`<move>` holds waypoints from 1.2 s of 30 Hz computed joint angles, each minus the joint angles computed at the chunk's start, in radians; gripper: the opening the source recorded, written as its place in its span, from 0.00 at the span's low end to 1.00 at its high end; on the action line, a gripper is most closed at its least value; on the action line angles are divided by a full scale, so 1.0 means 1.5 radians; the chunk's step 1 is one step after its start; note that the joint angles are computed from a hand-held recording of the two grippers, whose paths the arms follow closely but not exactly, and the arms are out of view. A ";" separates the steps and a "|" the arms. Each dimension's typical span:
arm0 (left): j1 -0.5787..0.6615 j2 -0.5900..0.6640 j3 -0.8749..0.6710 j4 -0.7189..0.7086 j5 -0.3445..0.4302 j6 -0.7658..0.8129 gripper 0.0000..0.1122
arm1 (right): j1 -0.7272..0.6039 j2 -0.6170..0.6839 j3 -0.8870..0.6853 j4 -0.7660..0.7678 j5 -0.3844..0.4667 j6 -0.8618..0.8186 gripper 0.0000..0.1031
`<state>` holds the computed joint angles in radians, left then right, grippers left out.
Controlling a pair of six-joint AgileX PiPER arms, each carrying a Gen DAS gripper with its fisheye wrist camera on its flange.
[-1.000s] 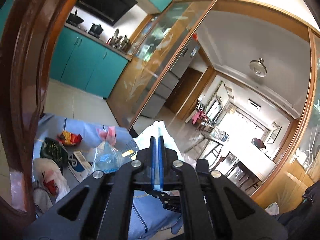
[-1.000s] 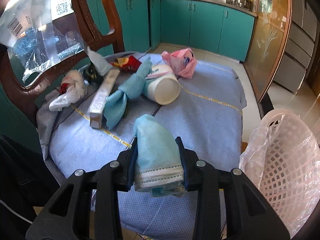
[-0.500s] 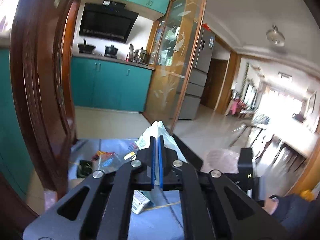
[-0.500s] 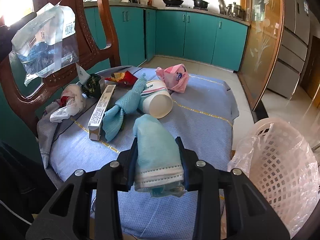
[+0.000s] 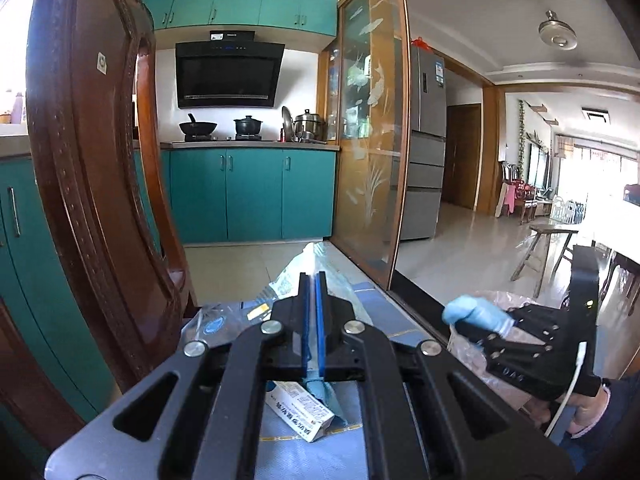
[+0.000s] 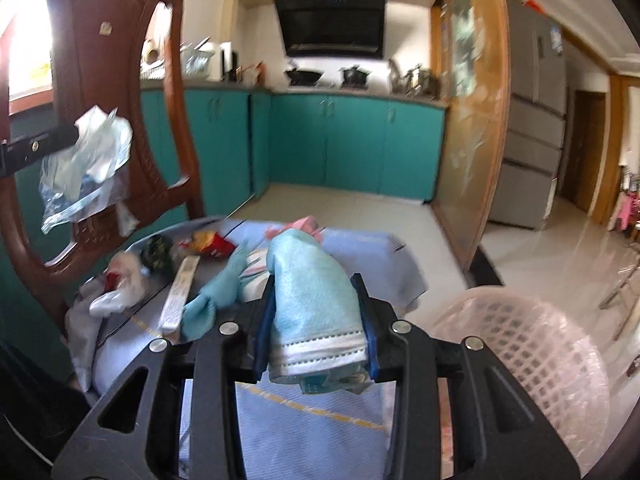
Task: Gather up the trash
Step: 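Drop the plastic bag and blue mask into the white basket with both tools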
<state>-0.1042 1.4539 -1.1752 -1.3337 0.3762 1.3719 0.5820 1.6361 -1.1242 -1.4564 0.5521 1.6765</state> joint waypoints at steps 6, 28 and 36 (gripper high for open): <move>-0.039 0.011 -0.017 0.022 -0.020 -0.037 0.04 | -0.009 -0.084 0.089 -0.066 0.084 0.135 0.35; -0.256 0.504 -0.707 0.276 0.417 -0.544 0.34 | -0.156 -0.260 0.303 0.095 0.064 0.182 0.35; -0.214 0.486 -0.697 0.322 0.402 -0.572 0.60 | -0.133 -0.234 0.275 0.119 0.062 0.135 0.68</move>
